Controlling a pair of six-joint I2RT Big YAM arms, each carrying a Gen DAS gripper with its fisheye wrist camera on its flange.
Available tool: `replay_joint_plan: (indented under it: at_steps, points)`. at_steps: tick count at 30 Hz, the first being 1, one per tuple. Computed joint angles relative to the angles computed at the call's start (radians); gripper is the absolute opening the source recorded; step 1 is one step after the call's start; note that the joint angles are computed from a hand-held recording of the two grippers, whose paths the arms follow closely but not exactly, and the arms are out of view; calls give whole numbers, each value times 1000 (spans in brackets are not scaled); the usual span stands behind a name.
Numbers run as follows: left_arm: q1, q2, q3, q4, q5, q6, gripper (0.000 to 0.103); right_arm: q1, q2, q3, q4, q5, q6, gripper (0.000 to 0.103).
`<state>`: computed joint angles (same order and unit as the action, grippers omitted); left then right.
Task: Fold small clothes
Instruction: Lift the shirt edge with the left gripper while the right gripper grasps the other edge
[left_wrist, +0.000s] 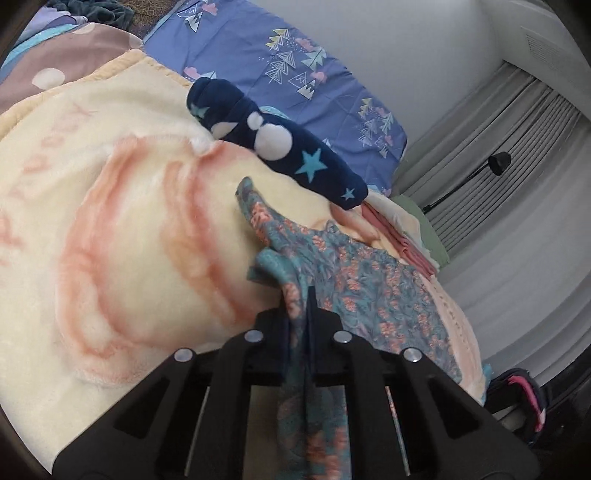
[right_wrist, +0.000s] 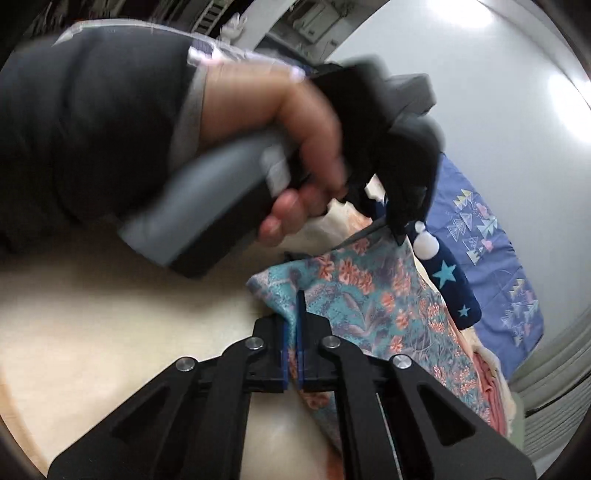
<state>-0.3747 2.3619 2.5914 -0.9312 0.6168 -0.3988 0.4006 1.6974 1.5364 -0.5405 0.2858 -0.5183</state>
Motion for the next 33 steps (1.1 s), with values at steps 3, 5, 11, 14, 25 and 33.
replay_joint_plan:
  at_steps: [3, 5, 11, 14, 25, 33]
  points:
    - [17, 45, 1, -19, 32, -68, 11, 7, -9, -8, -24, -27, -29, 3]
    - [25, 13, -61, 51, 51, -99, 12, 7, 6, -16, -15, -5, -52, 3]
    - [8, 16, -38, -9, 6, -11, 17, 10, -54, -77, 52, -3, -54, 39]
    - [10, 20, -30, -19, 12, -4, 17, 14, -71, -101, 54, 36, -79, 41]
    - [12, 18, -35, -14, 21, -9, 17, 13, 89, 62, 0, 146, -41, 4]
    - [16, 17, -45, 0, 40, -18, 17, 23, 40, 13, 26, 114, -44, 4]
